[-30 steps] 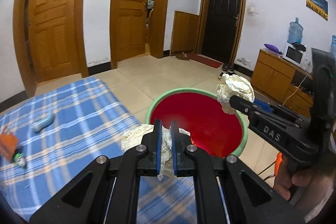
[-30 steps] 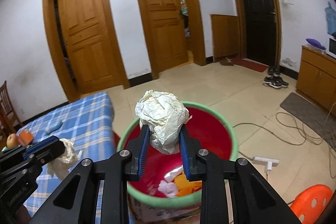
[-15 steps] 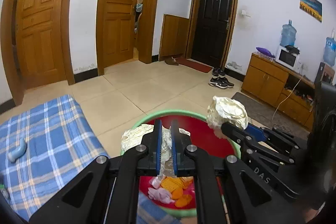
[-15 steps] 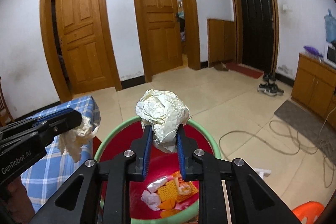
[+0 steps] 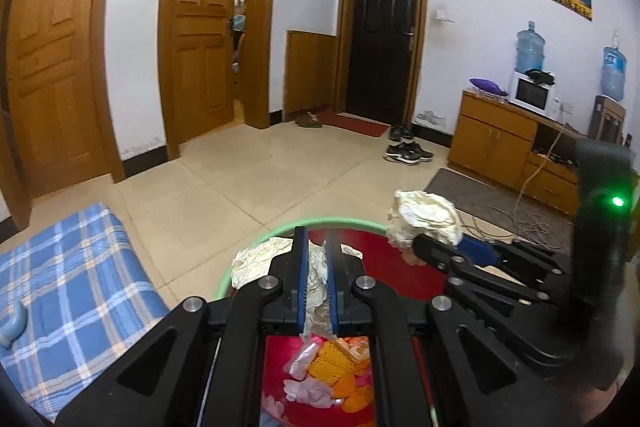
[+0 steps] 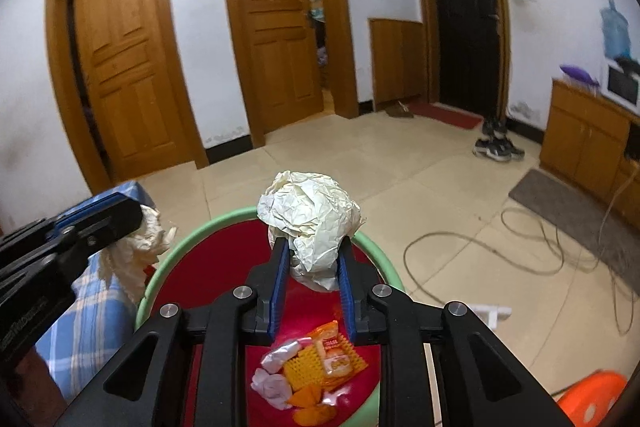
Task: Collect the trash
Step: 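Carry both crumpled papers over the red basin, then open both tools to drop the crumpled papers into the basin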
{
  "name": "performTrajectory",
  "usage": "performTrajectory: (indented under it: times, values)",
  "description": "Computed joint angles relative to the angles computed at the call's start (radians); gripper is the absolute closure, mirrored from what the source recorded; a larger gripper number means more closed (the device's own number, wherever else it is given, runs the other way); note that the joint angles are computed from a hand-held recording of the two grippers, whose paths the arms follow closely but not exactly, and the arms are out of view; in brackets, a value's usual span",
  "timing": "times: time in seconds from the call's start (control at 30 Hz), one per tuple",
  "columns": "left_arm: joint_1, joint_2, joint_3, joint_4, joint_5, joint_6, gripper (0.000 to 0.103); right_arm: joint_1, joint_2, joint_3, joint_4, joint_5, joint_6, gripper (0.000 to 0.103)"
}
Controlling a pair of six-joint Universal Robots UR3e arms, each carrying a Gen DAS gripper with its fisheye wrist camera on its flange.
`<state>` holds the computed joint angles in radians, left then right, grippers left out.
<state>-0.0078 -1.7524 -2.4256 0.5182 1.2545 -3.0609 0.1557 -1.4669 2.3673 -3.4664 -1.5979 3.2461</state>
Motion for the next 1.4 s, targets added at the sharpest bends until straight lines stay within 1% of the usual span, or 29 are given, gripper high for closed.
performTrajectory:
  times: [0.1, 0.13, 0.27, 0.37, 0.6, 0.67, 0.73, 0.77, 0.83, 0.9, 0.93, 0.97, 1.03, 1.07, 1.1, 1.17, 1.23, 1.4]
  values:
    - [-0.014, -0.037, 0.017, 0.012, -0.003, 0.012, 0.094, 0.004, 0.002, -0.010, 0.016, -0.020, 0.025, 0.079]
    - [-0.011, -0.037, 0.024, -0.004, -0.013, 0.018, 0.094, 0.012, -0.001, -0.013, 0.021, -0.035, 0.032, 0.078]
    - [0.005, -0.040, 0.029, -0.003, -0.039, -0.009, 0.093, 0.020, -0.016, -0.017, 0.041, -0.076, 0.051, 0.077]
    - [0.009, -0.040, 0.031, -0.009, -0.027, -0.027, 0.093, 0.030, -0.010, -0.022, 0.058, -0.107, 0.068, 0.077]
    - [0.013, -0.037, 0.047, -0.059, -0.011, -0.060, 0.092, 0.035, 0.005, -0.039, 0.074, -0.123, 0.074, 0.076]
    - [0.019, -0.036, 0.046, -0.063, -0.013, -0.070, 0.092, 0.041, 0.009, -0.046, 0.073, -0.120, 0.064, 0.075]
    - [0.020, -0.036, 0.042, -0.061, -0.013, -0.069, 0.093, 0.048, 0.009, -0.048, 0.077, -0.113, 0.050, 0.072]
    - [0.015, -0.037, 0.046, -0.062, -0.006, -0.068, 0.091, 0.038, 0.007, -0.036, 0.066, -0.102, 0.038, 0.071]
    - [-0.007, -0.040, 0.050, -0.054, 0.024, -0.065, 0.086, 0.056, 0.016, -0.037, 0.055, -0.123, 0.029, 0.069]
    - [-0.021, -0.041, 0.052, -0.043, 0.039, -0.055, 0.076, 0.067, 0.023, -0.039, 0.048, -0.144, 0.022, 0.068]
    - [-0.025, -0.043, 0.051, -0.037, 0.041, -0.051, 0.072, 0.068, 0.023, -0.037, 0.047, -0.151, 0.018, 0.067]
    - [-0.031, -0.043, 0.050, -0.030, 0.048, -0.047, 0.069, 0.063, 0.023, -0.034, 0.044, -0.146, 0.015, 0.066]
    - [-0.047, -0.047, 0.049, -0.015, 0.063, -0.039, 0.065, 0.048, 0.015, -0.035, 0.060, -0.136, 0.016, 0.064]
    - [-0.054, -0.049, 0.048, -0.008, 0.069, -0.034, 0.060, 0.038, 0.009, -0.032, 0.067, -0.128, 0.019, 0.064]
    - [-0.059, -0.050, 0.049, -0.005, 0.074, -0.032, 0.058, 0.032, 0.006, -0.031, 0.070, -0.120, 0.022, 0.063]
    - [-0.064, -0.050, 0.047, 0.000, 0.079, -0.030, 0.057, 0.003, -0.014, -0.019, 0.082, -0.086, 0.030, 0.060]
    - [-0.057, -0.045, 0.048, -0.009, 0.071, -0.030, 0.054, -0.015, -0.027, -0.012, 0.091, -0.060, 0.036, 0.053]
    - [-0.044, -0.034, 0.051, -0.037, 0.057, -0.048, 0.054, -0.009, -0.027, -0.015, 0.092, -0.060, 0.040, 0.050]
